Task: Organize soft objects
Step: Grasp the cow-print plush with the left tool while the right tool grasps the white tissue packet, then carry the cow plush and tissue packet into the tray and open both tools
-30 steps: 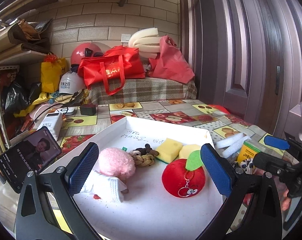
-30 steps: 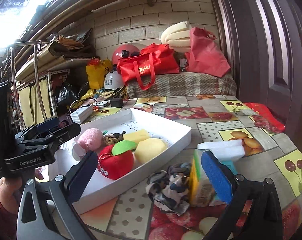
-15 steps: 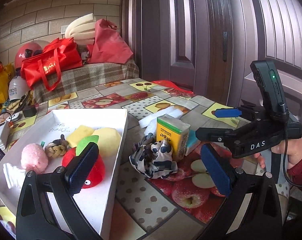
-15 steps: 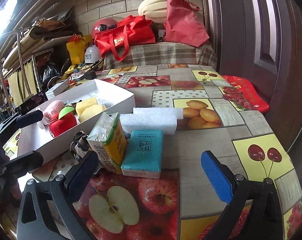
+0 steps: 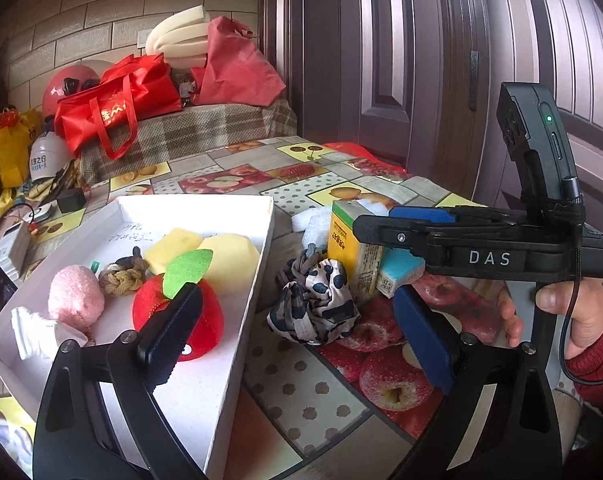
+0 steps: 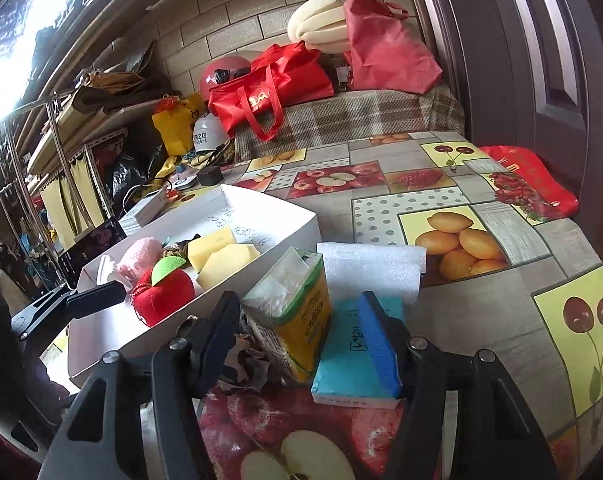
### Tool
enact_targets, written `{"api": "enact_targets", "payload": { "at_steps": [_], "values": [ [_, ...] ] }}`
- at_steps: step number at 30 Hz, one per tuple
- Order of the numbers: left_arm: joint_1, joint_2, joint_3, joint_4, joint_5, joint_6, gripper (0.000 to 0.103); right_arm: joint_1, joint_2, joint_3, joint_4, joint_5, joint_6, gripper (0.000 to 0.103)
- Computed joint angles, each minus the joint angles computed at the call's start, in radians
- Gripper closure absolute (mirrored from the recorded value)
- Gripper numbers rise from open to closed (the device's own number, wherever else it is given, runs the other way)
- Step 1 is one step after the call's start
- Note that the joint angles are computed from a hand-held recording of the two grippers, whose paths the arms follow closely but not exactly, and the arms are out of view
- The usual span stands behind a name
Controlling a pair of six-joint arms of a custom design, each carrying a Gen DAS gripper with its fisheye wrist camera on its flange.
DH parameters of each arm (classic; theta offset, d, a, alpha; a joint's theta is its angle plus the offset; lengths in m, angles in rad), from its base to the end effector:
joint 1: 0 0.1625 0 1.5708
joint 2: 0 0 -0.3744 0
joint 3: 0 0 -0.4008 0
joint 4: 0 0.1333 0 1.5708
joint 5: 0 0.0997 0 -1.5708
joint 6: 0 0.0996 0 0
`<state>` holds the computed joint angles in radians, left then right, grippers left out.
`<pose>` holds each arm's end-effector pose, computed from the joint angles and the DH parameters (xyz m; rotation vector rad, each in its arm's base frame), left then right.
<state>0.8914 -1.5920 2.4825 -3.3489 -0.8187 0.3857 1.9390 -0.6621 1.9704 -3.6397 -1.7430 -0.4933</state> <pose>-0.0718 -0.4093 0.2566 0.7834 2.1664 -1.1957 0.3025 -0.4612 0.0032 1.0544 -2.5202 1.0746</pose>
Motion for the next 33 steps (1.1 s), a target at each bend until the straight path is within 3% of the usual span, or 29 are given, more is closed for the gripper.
{"api": "enact_targets", "payload": {
  "at_steps": [4, 8, 11, 13, 14, 15, 17, 22, 26, 28, 29, 30, 33],
  "values": [
    [-0.033, -0.021, 0.041, -0.065, 0.033, 0.000, 0.007, 0.019, 0.014, -0.014, 0.014, -0.010, -0.033, 0.041],
    [-0.044, -0.066, 0.061, -0.013, 0.041, -0.038, 0.007, 0.052, 0.064, -0.089, 0.078, -0.112, -0.014, 0.041],
    [-0.054, -0.050, 0.055, 0.017, 0.058, -0.030, 0.007, 0.031, 0.056, -0.102, 0.140, -0.083, 0.040, 0.079],
    [-0.050, -0.040, 0.041, 0.072, 0.050, -0.032, 0.008, 0.015, 0.037, -0.065, 0.075, -0.042, 0.047, 0.079],
    [-0.044, -0.034, 0.029, 0.109, 0.037, -0.035, 0.013, 0.007, 0.029, -0.044, 0.031, -0.030, 0.047, 0.080],
    [-0.039, -0.023, 0.015, 0.143, 0.026, -0.040, 0.026, -0.001, 0.017, -0.023, -0.004, -0.014, 0.047, 0.080],
    [-0.030, 0.022, -0.021, 0.188, 0.027, -0.056, 0.033, -0.020, -0.004, 0.011, -0.064, 0.009, 0.059, 0.079],
    [-0.010, 0.163, -0.111, 0.143, 0.096, -0.064, 0.033, -0.052, -0.026, 0.038, -0.111, 0.044, 0.107, 0.079],
    [0.009, 0.211, -0.167, 0.230, 0.115, -0.093, 0.033, -0.052, -0.023, 0.034, -0.107, 0.056, 0.106, 0.079],
    [0.009, 0.207, -0.163, 0.248, 0.098, -0.078, 0.047, -0.056, -0.026, 0.037, -0.109, 0.065, 0.110, 0.079],
    [0.012, 0.197, -0.160, 0.264, 0.080, -0.074, 0.068, -0.060, -0.028, 0.039, -0.110, 0.070, 0.114, 0.079],
    [0.013, 0.185, -0.157, 0.295, 0.057, -0.084, 0.078, -0.063, -0.029, 0.041, -0.111, 0.073, 0.120, 0.079],
    [-0.005, 0.156, -0.122, 0.283, 0.023, -0.074, 0.079, -0.069, -0.033, 0.047, -0.116, 0.083, 0.130, 0.079]
  ]
}}
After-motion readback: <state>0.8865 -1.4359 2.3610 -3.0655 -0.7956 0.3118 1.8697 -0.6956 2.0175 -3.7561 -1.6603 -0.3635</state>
